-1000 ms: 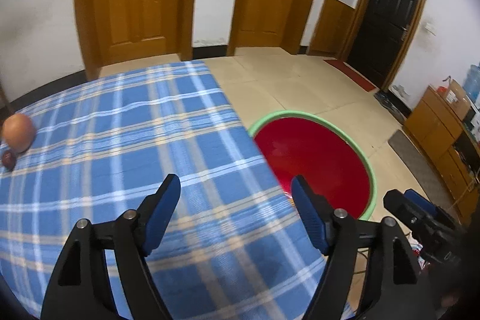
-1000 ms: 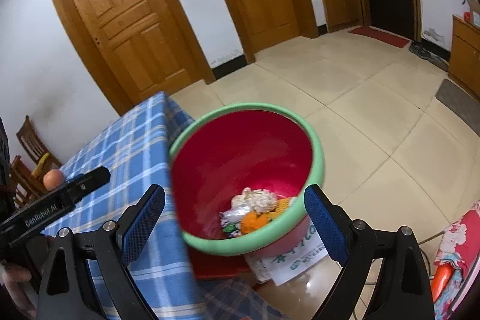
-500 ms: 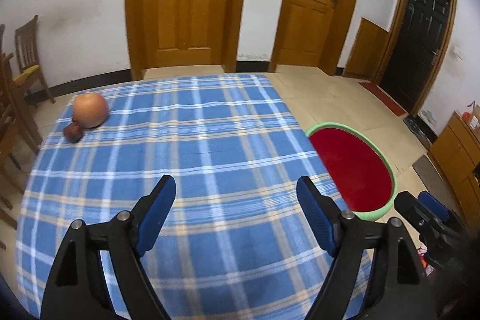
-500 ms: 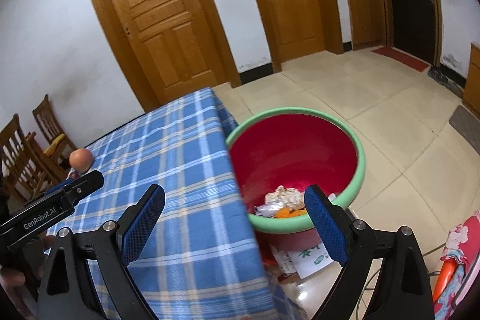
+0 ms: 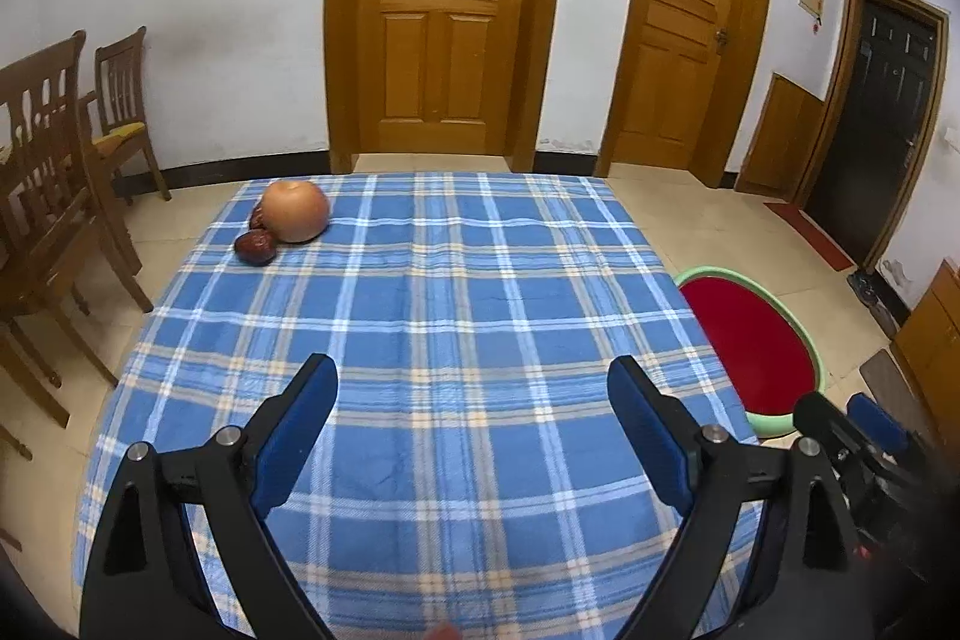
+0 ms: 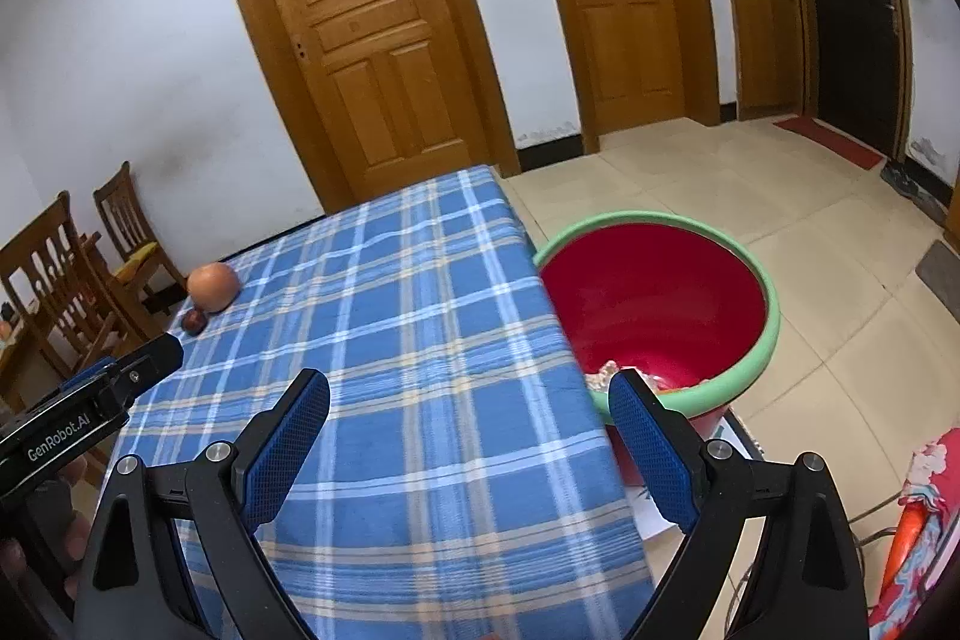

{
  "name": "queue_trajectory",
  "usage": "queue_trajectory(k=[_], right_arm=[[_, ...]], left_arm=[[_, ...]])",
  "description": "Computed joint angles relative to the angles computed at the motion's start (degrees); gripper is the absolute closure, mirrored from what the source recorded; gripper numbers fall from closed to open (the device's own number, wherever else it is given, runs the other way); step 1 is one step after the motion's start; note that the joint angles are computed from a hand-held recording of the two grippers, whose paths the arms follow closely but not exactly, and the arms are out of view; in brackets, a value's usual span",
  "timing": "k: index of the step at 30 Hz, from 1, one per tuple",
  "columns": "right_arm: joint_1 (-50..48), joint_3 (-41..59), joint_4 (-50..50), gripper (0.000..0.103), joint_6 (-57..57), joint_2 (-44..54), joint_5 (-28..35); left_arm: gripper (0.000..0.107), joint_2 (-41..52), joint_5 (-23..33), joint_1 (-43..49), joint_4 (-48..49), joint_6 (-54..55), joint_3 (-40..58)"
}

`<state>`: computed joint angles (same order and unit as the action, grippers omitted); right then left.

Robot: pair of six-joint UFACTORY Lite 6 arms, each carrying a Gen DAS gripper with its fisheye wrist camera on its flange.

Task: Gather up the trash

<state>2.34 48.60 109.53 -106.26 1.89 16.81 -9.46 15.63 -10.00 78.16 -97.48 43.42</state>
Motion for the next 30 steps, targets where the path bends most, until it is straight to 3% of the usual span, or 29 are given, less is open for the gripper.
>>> queue_trajectory(k=[10, 30], right_arm=[[2.9, -2.8, 7.2, 0.009, -7.3, -3.3, -1.2], [3.8, -3.0, 8.9, 0.009, -9.1, -3.1, -1.6]], left_arm=[[0.017, -3.3, 0.7, 1.2, 0.3, -1.9, -4.1], [0.017, -3.8, 0.1, 1.5, 1.7, -3.6, -5.2]])
